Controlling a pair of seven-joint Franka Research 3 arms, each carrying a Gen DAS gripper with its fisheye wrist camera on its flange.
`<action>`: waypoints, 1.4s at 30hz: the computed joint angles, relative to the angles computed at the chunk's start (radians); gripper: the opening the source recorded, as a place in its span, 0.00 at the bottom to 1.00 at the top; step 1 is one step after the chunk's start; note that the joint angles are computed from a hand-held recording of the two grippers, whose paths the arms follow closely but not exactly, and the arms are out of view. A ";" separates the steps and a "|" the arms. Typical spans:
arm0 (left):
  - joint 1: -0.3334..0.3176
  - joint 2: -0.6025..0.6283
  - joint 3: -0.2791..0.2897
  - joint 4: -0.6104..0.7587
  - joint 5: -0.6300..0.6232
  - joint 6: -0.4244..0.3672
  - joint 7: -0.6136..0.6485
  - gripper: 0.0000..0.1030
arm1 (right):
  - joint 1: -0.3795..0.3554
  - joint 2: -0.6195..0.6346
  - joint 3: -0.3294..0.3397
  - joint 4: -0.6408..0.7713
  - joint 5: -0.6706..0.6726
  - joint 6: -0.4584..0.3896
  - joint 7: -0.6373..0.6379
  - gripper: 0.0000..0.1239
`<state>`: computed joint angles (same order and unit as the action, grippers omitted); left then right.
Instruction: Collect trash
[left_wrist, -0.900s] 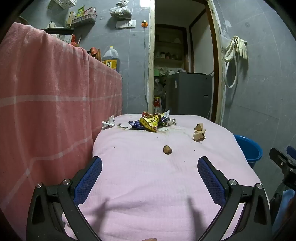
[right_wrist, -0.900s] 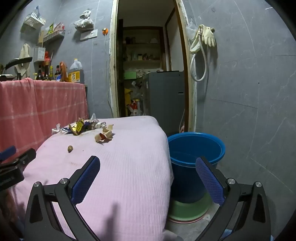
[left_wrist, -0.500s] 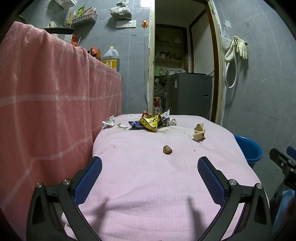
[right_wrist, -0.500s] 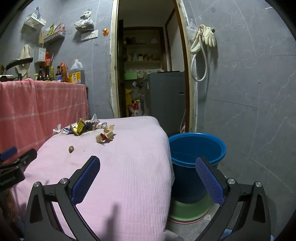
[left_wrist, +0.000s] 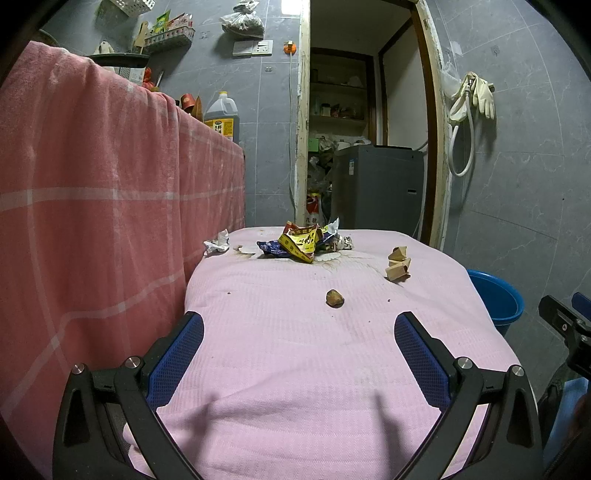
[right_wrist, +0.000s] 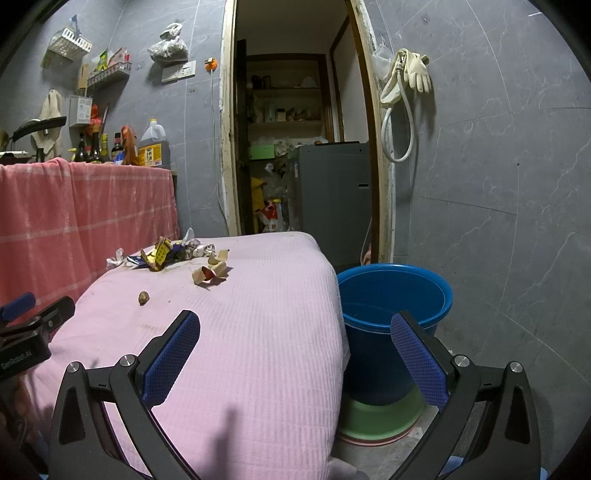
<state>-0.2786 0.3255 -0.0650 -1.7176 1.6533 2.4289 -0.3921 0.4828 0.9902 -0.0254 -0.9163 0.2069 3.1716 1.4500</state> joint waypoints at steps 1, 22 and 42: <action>0.000 0.000 0.000 0.000 0.000 0.000 0.000 0.98 | -0.001 -0.001 0.001 -0.001 0.000 0.001 0.000 0.83; 0.001 -0.004 0.000 -0.006 0.004 -0.001 -0.004 0.98 | -0.007 -0.004 0.012 -0.006 0.003 0.002 -0.009 0.83; 0.002 -0.005 -0.002 -0.007 0.007 -0.001 -0.006 0.98 | -0.010 -0.005 0.019 -0.008 0.007 0.004 -0.015 0.83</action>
<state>-0.2764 0.3207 -0.0673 -1.7247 1.6600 2.4280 -0.3984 0.4724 0.9850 -0.0062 -0.9243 0.2136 3.1759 1.4350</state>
